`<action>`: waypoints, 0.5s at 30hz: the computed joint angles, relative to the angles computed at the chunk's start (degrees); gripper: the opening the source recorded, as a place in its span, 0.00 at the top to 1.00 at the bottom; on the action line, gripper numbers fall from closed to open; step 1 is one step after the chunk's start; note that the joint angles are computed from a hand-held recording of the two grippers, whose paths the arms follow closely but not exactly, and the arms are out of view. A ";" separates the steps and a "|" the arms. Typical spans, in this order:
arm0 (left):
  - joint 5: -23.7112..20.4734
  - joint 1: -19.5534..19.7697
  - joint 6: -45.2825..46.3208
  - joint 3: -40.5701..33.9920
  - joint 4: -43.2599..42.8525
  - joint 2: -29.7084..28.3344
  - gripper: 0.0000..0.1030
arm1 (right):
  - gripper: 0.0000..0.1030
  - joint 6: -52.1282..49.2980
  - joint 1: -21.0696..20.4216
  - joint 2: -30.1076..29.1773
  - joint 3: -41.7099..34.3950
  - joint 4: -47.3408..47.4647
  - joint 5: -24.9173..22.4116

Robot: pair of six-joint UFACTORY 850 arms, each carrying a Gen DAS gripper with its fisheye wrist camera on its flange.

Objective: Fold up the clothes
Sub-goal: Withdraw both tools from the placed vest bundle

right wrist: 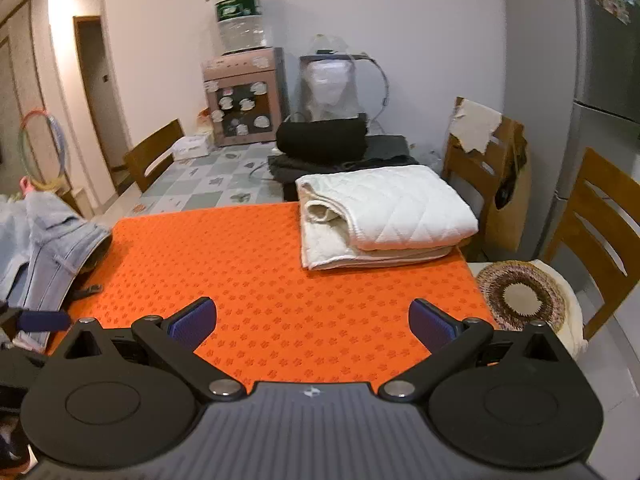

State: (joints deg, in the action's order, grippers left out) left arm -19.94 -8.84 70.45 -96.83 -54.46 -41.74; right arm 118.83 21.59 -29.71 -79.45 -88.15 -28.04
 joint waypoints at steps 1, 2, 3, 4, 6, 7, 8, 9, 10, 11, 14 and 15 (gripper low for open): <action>0.07 0.01 -1.04 0.16 0.68 0.15 0.00 | 0.00 -0.40 0.01 -0.19 -0.21 0.06 0.20; 0.08 0.11 -0.43 0.24 0.18 0.24 0.00 | 0.00 -0.83 0.01 -0.40 -0.43 0.16 0.40; 0.17 0.19 0.51 0.45 -0.82 0.42 0.00 | 0.00 -1.27 0.02 -0.60 -0.66 0.26 0.59; 0.32 0.31 1.63 0.63 -2.04 0.55 0.00 | 0.00 -1.67 0.01 -0.80 -0.90 0.36 0.76; 0.52 0.52 3.37 0.91 -3.87 0.77 0.00 | 0.00 -1.56 -0.01 -1.02 -1.11 0.16 0.68; 0.51 0.60 3.45 0.89 -3.93 0.80 0.00 | 0.00 -1.39 -0.02 -1.14 -1.25 0.09 0.66; 0.48 0.66 3.43 0.95 -3.91 0.88 0.00 | 0.00 -1.22 -0.03 -1.25 -1.38 0.03 0.64; 0.33 0.77 3.34 0.89 -3.83 0.86 0.00 | 0.00 -0.98 -0.04 -1.33 -1.42 -0.04 0.62; 0.20 0.84 2.86 0.72 -3.45 0.81 0.00 | 0.00 -0.73 -0.05 -1.39 -1.44 -0.15 0.58; 0.07 0.91 2.39 0.56 -3.09 0.75 0.00 | 0.00 -0.49 0.00 -1.39 -1.40 -0.33 0.45; -0.24 1.14 2.15 0.23 -2.97 0.63 0.00 | 0.00 0.23 0.15 -1.37 -1.23 -0.89 0.04; -0.32 1.20 2.18 0.16 -3.03 0.61 0.00 | 0.00 0.47 0.20 -1.36 -1.18 -1.07 -0.10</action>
